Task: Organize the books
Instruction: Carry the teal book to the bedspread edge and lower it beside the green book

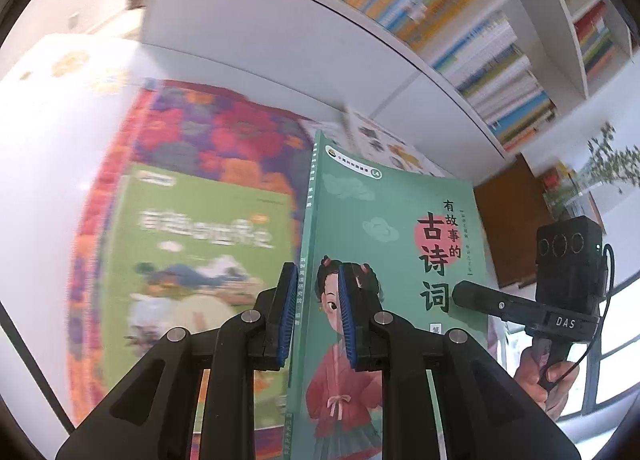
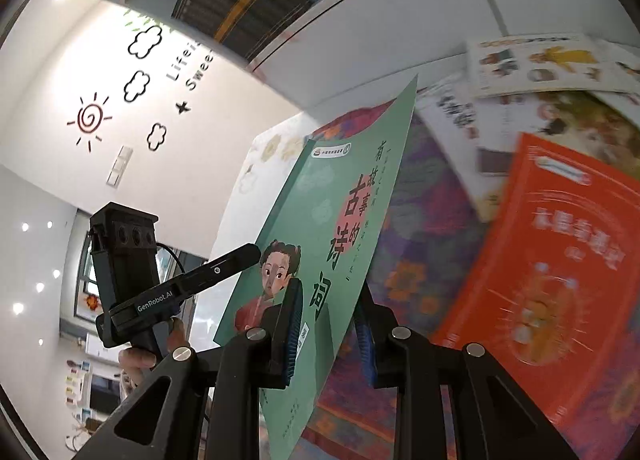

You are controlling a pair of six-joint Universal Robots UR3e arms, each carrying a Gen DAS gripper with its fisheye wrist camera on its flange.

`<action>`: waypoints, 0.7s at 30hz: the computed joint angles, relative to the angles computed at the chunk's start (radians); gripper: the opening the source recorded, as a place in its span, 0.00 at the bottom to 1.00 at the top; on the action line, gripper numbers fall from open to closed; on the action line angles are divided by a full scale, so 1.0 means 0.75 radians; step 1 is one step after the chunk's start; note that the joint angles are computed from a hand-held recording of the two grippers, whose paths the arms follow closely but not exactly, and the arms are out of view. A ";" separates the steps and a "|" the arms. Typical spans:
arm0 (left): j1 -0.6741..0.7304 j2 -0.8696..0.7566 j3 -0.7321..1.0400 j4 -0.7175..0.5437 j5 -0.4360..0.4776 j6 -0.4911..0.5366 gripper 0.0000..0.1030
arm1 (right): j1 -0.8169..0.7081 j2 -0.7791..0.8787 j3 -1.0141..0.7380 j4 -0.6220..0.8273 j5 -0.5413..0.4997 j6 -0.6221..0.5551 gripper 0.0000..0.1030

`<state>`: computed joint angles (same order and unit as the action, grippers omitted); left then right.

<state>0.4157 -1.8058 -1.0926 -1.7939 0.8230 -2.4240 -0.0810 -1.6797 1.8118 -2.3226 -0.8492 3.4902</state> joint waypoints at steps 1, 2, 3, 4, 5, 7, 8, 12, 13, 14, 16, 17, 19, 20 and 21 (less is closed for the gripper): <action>0.019 -0.006 -0.004 0.010 -0.001 -0.002 0.16 | 0.030 0.042 -0.025 -0.031 -0.010 0.017 0.25; 0.046 -0.013 -0.012 0.020 -0.006 -0.001 0.16 | 0.064 0.089 -0.054 -0.059 -0.022 0.033 0.25; 0.067 -0.023 -0.012 0.022 -0.011 0.005 0.16 | 0.103 0.145 -0.093 -0.086 -0.037 0.052 0.25; 0.092 -0.030 -0.024 0.032 -0.018 0.008 0.16 | 0.141 0.201 -0.139 -0.099 -0.055 0.064 0.25; 0.114 -0.039 -0.033 0.043 -0.024 0.005 0.17 | 0.171 0.245 -0.178 -0.103 -0.072 0.069 0.25; 0.150 -0.054 -0.057 0.081 -0.020 -0.007 0.17 | 0.228 0.342 -0.258 -0.119 -0.092 0.080 0.25; 0.162 -0.060 -0.071 0.105 -0.016 -0.014 0.17 | 0.250 0.387 -0.294 -0.136 -0.099 0.089 0.25; 0.183 -0.056 -0.192 0.283 0.039 -0.063 0.17 | 0.317 0.532 -0.392 -0.228 -0.142 0.135 0.25; 0.183 -0.066 -0.208 0.307 0.051 -0.071 0.17 | 0.327 0.572 -0.423 -0.238 -0.144 0.148 0.25; 0.187 -0.079 -0.212 0.311 0.060 -0.066 0.17 | 0.334 0.596 -0.436 -0.245 -0.145 0.153 0.25; 0.181 -0.103 -0.218 0.335 0.086 -0.074 0.17 | 0.354 0.638 -0.467 -0.233 -0.171 0.155 0.25; 0.177 -0.112 -0.220 0.350 0.101 -0.078 0.17 | 0.361 0.660 -0.483 -0.230 -0.180 0.154 0.25; 0.176 -0.112 -0.242 0.404 0.118 -0.108 0.17 | 0.370 0.704 -0.517 -0.237 -0.185 0.179 0.25; 0.183 -0.115 -0.242 0.407 0.120 -0.105 0.17 | 0.365 0.711 -0.506 -0.255 -0.183 0.188 0.25; 0.187 -0.116 -0.241 0.400 0.118 -0.098 0.17 | 0.361 0.725 -0.504 -0.272 -0.168 0.199 0.25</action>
<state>0.5558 -1.8925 -1.2731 -1.4939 0.9116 -2.4978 0.1897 -1.1358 1.4337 -2.5270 -0.9751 3.6398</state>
